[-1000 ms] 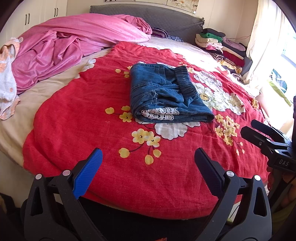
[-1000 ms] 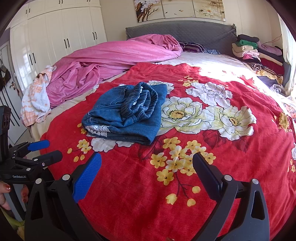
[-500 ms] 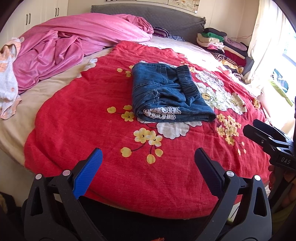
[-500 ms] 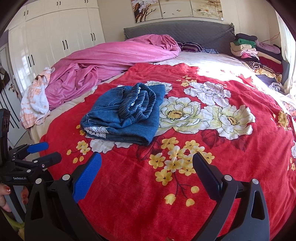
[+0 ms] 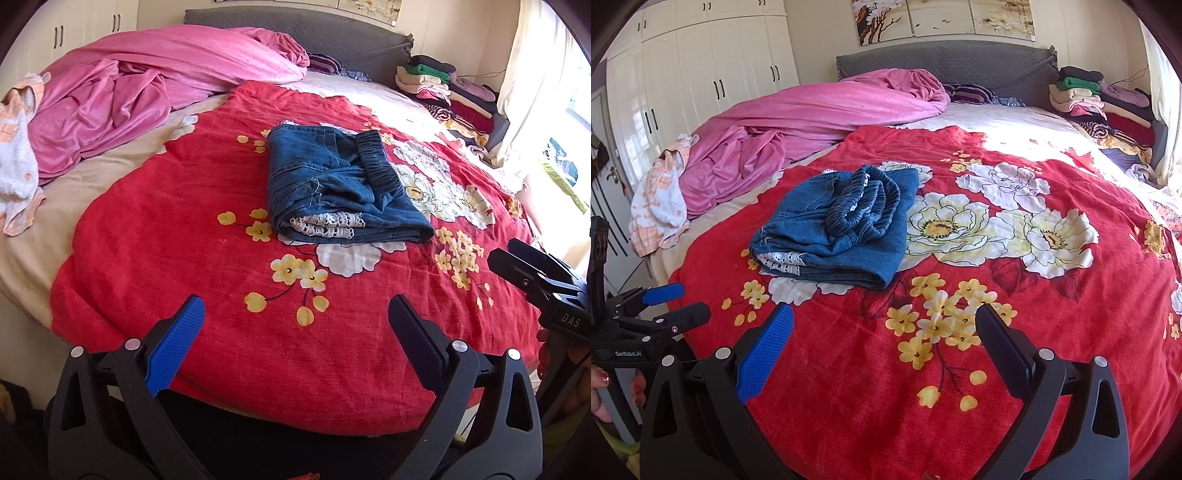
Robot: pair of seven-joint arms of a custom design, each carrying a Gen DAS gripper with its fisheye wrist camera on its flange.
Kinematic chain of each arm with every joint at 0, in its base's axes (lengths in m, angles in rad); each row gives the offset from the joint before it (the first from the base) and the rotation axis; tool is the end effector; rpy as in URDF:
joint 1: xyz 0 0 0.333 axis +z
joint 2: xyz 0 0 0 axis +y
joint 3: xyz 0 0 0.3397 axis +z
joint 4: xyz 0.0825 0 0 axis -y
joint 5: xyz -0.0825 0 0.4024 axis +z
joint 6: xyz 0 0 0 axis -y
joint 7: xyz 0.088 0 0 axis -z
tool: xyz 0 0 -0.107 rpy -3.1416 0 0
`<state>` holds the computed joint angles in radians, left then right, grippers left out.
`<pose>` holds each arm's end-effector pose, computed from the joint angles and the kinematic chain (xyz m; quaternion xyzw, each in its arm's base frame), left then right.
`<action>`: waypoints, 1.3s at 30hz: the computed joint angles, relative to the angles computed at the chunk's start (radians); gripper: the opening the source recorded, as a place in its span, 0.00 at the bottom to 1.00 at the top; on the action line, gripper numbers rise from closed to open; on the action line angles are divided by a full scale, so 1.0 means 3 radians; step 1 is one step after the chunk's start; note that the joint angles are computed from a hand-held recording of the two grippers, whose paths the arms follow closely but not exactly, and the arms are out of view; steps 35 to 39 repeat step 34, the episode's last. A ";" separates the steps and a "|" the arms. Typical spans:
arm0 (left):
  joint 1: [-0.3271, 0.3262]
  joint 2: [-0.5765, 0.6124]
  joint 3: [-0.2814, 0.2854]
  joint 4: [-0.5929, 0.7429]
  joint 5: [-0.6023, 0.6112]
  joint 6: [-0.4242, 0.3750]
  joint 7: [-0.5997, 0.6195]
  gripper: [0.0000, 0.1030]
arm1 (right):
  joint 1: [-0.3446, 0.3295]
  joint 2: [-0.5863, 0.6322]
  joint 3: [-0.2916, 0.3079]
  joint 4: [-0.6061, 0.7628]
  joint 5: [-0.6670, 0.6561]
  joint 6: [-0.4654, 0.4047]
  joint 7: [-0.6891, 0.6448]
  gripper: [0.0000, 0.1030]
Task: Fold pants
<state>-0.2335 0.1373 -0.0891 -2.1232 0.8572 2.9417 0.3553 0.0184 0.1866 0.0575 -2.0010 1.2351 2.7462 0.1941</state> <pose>0.5659 -0.2393 0.4217 -0.6921 0.6194 -0.3027 0.2138 0.6370 0.0090 0.4198 -0.7533 0.4991 -0.1714 0.3925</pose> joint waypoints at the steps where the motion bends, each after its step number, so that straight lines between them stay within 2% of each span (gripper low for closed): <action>1: 0.0005 -0.0007 0.0001 -0.0012 -0.0003 0.0002 0.0012 0.91 | 0.0000 0.0000 0.0000 0.0000 0.0000 0.0000 0.0000 0.95; 9: 0.0024 -0.0021 -0.0019 -0.0033 -0.0065 0.0002 0.0090 0.91 | 0.0001 0.0011 0.0005 0.0008 -0.0034 0.0016 0.0028 0.95; 16: 0.0047 -0.0028 -0.0065 -0.0041 -0.0239 -0.0053 0.0354 0.91 | -0.0007 0.0051 0.0008 0.0037 -0.0094 0.0043 0.0084 0.95; 21: 0.0094 0.0112 -0.0146 0.0057 -0.0813 -0.0092 0.0853 0.91 | -0.0034 0.0152 0.0012 0.0128 -0.0232 0.0078 0.0250 0.95; 23: 0.0065 0.0145 -0.0062 0.0089 -0.0860 -0.0055 0.0845 0.91 | -0.0077 0.0211 0.0004 0.0189 -0.0310 0.0071 0.0342 0.95; 26: 0.0055 0.0194 0.0128 0.0249 -0.0740 -0.0150 0.0657 0.91 | -0.0159 0.0340 -0.0019 0.0345 -0.0473 0.0167 0.0572 0.95; 28: 0.0130 0.0303 0.0203 0.0469 -0.0739 -0.0350 0.0728 0.91 | -0.0250 0.0479 -0.0031 0.0511 -0.0539 0.0348 0.0683 0.95; 30: 0.0168 0.0519 0.0313 0.0857 -0.0643 -0.0821 0.0786 0.91 | -0.0267 0.0708 -0.0173 0.0765 -0.0858 0.0523 0.1051 0.95; 32: 0.0265 0.0753 0.0352 0.1217 -0.0704 -0.1143 0.0916 0.91 | -0.0138 0.1017 -0.0573 0.1116 -0.1434 0.0559 0.1762 0.95; 34: 0.0417 0.1015 0.0363 0.1582 -0.0871 -0.1266 0.1098 0.91 | -0.0122 0.1401 -0.0900 0.1616 -0.1817 0.0412 0.2296 0.95; 39: 0.0417 0.1015 0.0363 0.1582 -0.0871 -0.1266 0.1098 0.91 | -0.0122 0.1401 -0.0900 0.1616 -0.1817 0.0412 0.2296 0.95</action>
